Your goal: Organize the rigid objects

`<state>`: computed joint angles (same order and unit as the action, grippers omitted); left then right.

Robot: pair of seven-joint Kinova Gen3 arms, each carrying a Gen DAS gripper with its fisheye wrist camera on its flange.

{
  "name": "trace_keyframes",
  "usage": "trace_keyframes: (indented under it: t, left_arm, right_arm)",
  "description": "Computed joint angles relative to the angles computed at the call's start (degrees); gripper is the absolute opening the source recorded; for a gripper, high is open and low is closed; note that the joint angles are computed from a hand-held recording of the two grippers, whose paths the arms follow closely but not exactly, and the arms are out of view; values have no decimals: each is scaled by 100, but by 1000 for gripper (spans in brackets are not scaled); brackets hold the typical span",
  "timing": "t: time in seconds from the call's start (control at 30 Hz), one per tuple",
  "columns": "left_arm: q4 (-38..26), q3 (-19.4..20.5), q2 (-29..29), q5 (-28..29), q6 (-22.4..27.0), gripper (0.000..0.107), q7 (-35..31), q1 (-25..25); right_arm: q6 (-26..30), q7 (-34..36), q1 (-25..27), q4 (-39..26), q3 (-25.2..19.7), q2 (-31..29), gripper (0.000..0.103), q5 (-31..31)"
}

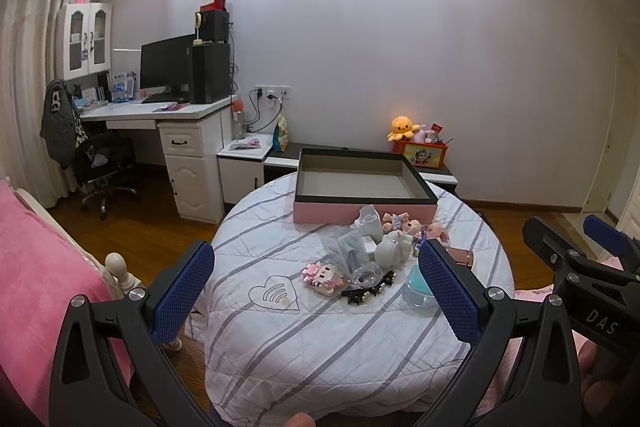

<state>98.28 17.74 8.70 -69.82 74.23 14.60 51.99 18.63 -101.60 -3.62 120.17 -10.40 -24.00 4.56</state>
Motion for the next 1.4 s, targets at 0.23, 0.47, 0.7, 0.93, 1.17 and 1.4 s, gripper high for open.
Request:
trace_keyframes:
  t: [0.23, 0.47, 0.7, 0.93, 1.17, 1.4]
  left_arm:
    - [17, 5, -28, 16, -9, 103, -7, -13]
    - [46, 8, -39, 37, -51, 103, -18, -50]
    - [164, -13, -20, 29, -170, 103, 88, -102]
    - [320, -122, 31, 169, -597, 103, 125, -303]
    - [462, -303, 195, 448, -1342, 103, -17, -589]
    - [404, -607, 467, 952, -1953, 103, -487, -857]
  right_arm:
    - [30, 24, -29, -7, 23, 0, 103, -16]
    - [40, 65, -81, -2, 72, 17, 103, -46]
    - [20, 114, -120, -3, 117, 129, 103, -66]
    - [58, 120, -135, -48, 115, 452, 103, -38]
    - [126, 118, -216, -128, 249, 910, 103, 7]
    - [281, 242, -418, -282, 481, 1498, 103, -95]
